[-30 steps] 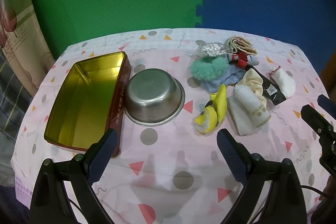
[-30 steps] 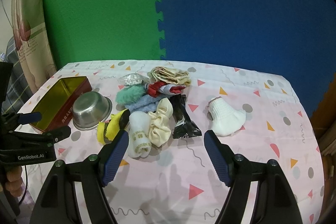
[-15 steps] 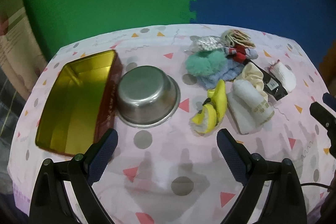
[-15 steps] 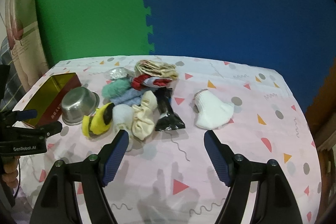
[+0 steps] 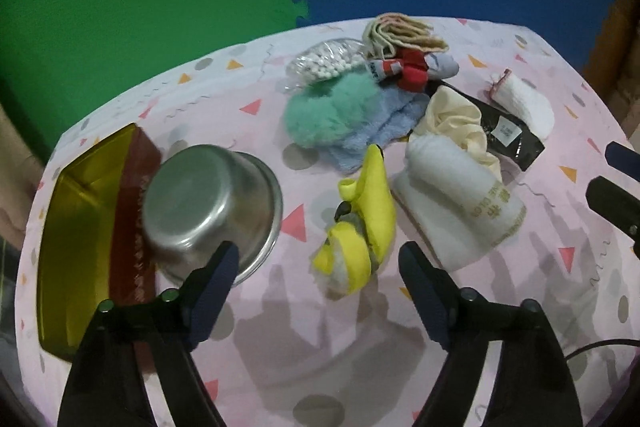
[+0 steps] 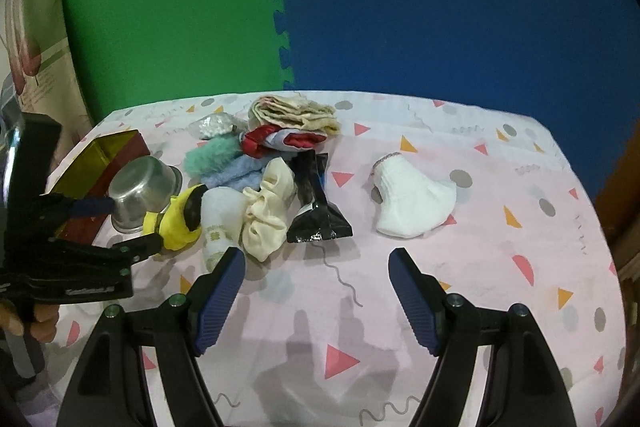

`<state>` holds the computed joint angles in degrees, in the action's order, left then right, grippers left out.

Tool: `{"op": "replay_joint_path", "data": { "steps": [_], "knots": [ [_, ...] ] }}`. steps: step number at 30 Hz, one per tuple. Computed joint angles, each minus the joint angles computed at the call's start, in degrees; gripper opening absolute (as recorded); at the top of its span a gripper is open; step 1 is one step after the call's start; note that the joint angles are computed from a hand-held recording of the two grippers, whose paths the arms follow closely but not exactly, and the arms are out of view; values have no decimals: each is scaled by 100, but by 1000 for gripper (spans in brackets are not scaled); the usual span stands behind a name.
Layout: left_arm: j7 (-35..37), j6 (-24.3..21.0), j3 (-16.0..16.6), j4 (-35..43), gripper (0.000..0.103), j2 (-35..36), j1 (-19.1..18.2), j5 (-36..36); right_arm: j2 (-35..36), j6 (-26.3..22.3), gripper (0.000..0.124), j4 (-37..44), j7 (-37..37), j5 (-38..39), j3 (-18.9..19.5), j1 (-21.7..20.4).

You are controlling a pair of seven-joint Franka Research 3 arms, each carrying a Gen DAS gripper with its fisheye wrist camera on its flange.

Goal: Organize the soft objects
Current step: 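Grasp the yellow-and-grey sock with the left gripper, then lift the yellow-and-grey sock and carry it over the gold tin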

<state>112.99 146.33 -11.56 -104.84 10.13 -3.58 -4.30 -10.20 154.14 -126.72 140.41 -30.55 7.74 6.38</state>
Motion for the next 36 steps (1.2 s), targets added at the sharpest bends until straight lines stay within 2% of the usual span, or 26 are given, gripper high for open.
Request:
{"op": "replay_joint_path", "data": {
  "steps": [6,9,10,17,22,29,36],
  "knots": [
    [-27,-307,-58,336,67,323,-10,28,60,145,76,-74,-111,233,-91,2],
    [32,-388,-96,421,53,415,-23,29,88,213,76,-88,-135,287,-100,-14],
    [55,-454,-109,463,45,451,-25,22,91,239,76,-96,-164,325,-110,-11],
    [192,-589,-172,504,28,457,70,-357,187,323,76,-34,-286,443,-118,16],
    [167,-714,-142,542,25,371,90,-498,243,377,76,31,-367,455,-111,78],
    [494,-757,-93,360,25,6,205,-956,402,447,76,227,-653,483,-111,238],
    [426,-661,108,345,25,-201,250,-946,668,497,76,524,-1009,539,-186,441]
  ]
}}
